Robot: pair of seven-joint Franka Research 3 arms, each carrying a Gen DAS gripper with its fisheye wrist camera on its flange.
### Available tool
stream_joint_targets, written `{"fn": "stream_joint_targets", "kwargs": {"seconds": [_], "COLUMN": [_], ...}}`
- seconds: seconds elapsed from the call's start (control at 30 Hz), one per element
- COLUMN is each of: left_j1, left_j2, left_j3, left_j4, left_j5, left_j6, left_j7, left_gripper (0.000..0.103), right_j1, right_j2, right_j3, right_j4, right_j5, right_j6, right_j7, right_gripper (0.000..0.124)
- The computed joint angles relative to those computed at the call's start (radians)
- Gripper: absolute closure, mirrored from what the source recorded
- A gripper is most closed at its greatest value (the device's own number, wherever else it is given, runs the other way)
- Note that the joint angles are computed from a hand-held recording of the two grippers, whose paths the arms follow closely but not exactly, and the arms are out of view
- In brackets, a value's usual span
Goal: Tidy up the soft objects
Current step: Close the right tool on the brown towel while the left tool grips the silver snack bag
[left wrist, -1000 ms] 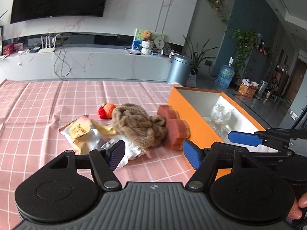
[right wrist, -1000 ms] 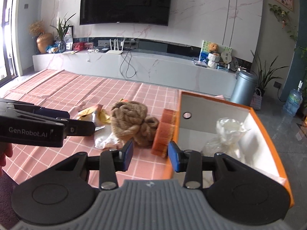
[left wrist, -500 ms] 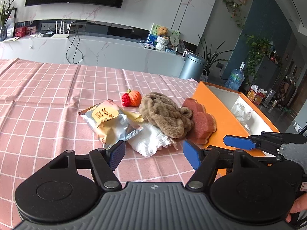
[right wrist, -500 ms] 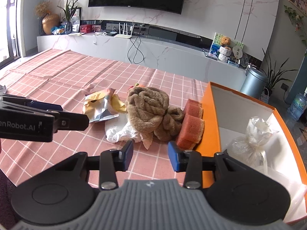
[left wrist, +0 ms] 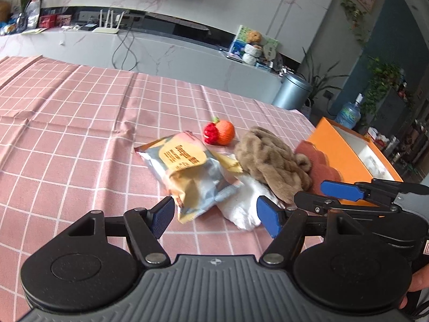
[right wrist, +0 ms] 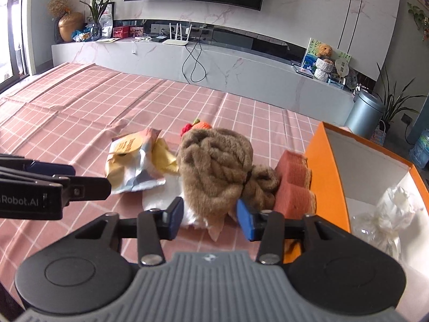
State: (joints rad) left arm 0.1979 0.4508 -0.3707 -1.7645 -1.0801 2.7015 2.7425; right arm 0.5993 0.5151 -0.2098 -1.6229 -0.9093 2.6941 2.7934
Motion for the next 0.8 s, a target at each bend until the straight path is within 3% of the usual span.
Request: {"fn": "stream_joint_targets", "kwargs": {"seconds": [0.2,0.4,0.5,0.63,0.67,0.8], "left_j1": [-0.055,-0.054,-0.035,0.002,0.015,0.031], "left_j2": [0.096,0.175,0.193,0.202,0.203,0.191], "left_j3": [0.036,0.038,0.013,-0.039,-0.055,-0.080], "left_j4": [0.116,0.198,0.204,0.192,0.186,0.156], "left_j5": [0.177,0.326,0.375,0.430,0.433,0.461], "left_j6": [0.055,0.005,0.003,0.015,0.020,0.056], "left_j7": [-0.197,-0.380,-0.409,-0.411,-0.402,-0.403], "left_gripper": [0.019,0.022,0.030,0.049,0.057,0.070], "right_j1": [-0.023,-0.047,-0.045,-0.008,-0.003,0.014], "right_j2": [0.101,0.187,0.210,0.233,0.238,0.235], "right_j3": [-0.011,-0.009,-0.015,-0.057,-0.063,-0.084], "right_j4": [0.145,0.257,0.272,0.286,0.290,0.278], "right_j5": [0.070,0.217,0.273,0.273,0.273,0.271], "right_j6": [-0.014,-0.036,-0.030,-0.032,-0.034,-0.033], "right_j7": [-0.055,-0.158,-0.201,-0.230,-0.235,-0.232], "right_gripper": [0.058,0.053,0.054,0.060,0.062,0.075]}}
